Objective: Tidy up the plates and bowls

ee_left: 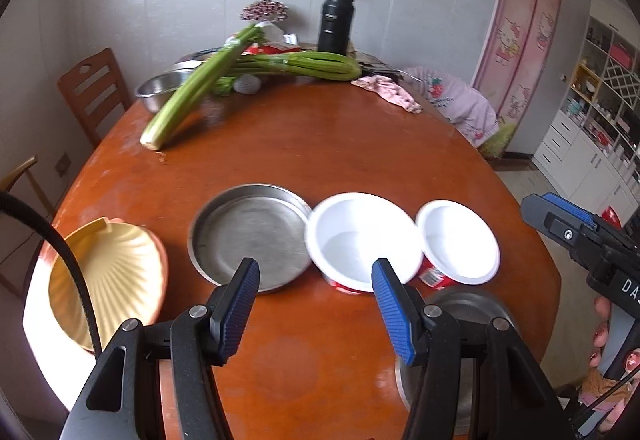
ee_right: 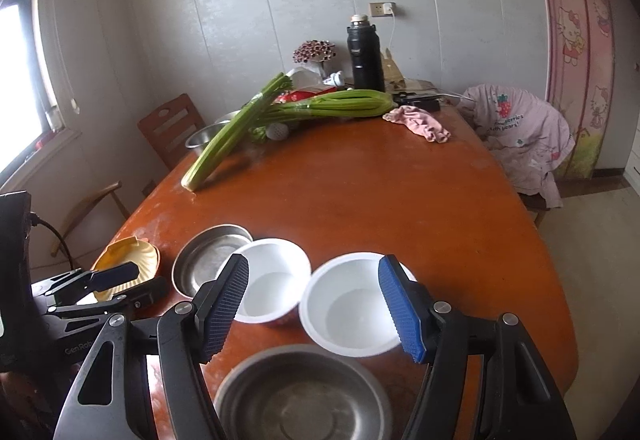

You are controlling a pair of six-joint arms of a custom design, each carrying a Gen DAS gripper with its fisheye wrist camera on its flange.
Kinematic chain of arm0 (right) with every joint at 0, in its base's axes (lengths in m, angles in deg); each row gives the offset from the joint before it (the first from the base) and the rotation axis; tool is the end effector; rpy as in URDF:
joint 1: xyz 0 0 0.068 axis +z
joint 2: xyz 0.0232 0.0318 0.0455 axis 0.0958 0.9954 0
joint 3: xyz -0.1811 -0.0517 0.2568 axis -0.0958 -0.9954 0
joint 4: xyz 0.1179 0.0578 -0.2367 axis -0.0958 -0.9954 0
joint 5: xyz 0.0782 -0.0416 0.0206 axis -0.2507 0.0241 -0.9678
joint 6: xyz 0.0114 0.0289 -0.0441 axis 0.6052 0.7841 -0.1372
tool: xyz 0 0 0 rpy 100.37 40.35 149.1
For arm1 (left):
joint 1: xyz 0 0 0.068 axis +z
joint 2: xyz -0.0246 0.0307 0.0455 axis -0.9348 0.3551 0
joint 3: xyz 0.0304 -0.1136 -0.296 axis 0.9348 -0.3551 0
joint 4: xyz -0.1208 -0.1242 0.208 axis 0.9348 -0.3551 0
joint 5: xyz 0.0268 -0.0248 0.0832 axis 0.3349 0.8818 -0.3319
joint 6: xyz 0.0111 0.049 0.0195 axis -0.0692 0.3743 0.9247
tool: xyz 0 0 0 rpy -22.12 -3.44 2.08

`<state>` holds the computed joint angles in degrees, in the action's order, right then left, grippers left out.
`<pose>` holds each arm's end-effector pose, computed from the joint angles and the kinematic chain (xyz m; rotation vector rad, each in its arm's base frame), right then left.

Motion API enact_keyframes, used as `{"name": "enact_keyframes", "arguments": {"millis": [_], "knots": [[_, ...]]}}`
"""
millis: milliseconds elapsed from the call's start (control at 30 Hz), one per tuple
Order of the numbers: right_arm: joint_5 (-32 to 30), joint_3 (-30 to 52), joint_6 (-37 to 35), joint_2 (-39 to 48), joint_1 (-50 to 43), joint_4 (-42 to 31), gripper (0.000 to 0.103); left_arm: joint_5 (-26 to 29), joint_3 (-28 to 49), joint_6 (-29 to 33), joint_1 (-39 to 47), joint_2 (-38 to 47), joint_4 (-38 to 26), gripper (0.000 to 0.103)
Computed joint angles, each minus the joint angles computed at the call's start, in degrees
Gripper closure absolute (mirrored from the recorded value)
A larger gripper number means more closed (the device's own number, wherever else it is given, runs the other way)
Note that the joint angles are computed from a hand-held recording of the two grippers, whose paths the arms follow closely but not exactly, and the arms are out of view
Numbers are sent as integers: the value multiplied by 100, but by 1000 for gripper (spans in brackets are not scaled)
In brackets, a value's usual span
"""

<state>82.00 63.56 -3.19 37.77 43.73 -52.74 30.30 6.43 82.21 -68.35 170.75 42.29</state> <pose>0.2623 0.1874 0.1890 0.1328 2.2179 0.1874 0.3431 -0.0064 0.1796 0.3854 2.3946 -0.3021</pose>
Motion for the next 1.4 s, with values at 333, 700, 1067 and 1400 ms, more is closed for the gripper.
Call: {"name": "enact_keyframes", "arguments": {"millis": [333, 700, 1067, 1400], "knots": [[-245, -436, 1, -177, -173, -42, 33, -144, -195, -110, -469, 64, 114, 45], [-461, -687, 174, -70, -65, -93, 33, -178, -340, -19, -591, 262, 97, 45], [-577, -895, 478, 500, 73, 20, 33, -25, -467, 82, -633, 543, 12, 45], [-891, -1072, 376, 822, 175, 503, 44, -46, -508, 85, -890, 771, 68, 45]]}}
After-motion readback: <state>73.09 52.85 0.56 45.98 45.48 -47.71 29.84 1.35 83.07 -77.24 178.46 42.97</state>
